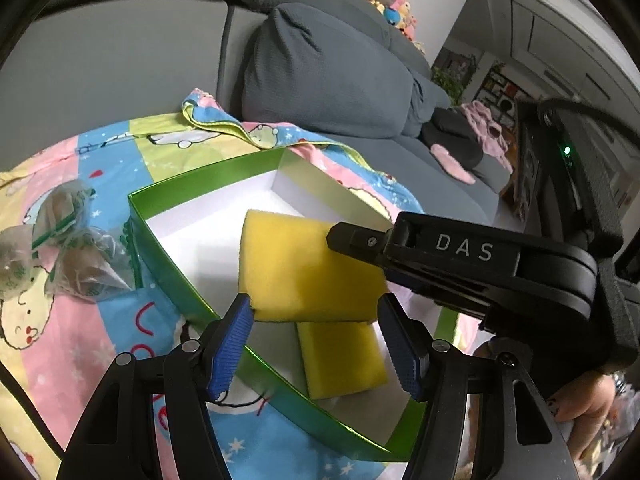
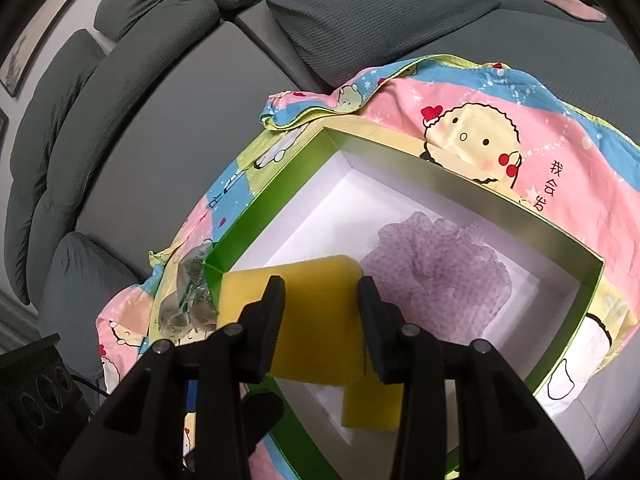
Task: Organize objects
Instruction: 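Lower the sponge into the box and open the right gripper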
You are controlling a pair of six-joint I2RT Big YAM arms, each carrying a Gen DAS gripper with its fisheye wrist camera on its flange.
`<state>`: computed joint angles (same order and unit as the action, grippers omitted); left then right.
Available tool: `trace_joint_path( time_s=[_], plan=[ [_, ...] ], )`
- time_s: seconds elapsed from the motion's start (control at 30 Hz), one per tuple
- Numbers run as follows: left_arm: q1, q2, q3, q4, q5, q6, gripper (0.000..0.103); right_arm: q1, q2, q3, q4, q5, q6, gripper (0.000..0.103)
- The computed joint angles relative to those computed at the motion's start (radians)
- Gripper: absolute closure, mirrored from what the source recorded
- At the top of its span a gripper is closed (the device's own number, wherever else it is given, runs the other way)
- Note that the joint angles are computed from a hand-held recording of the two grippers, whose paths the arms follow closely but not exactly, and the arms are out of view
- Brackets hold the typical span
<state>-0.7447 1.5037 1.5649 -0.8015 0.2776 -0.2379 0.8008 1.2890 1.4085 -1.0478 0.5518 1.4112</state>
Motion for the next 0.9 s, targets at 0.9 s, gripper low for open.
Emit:
trace_joint_path(
  time_s=[0.9],
  plan=[
    [0.105, -0.117, -0.052, -0.036, 0.047, -0.143, 0.039, 0.037, -0.003, 0.019, 0.051, 0.057, -0.052, 0.041]
  ],
)
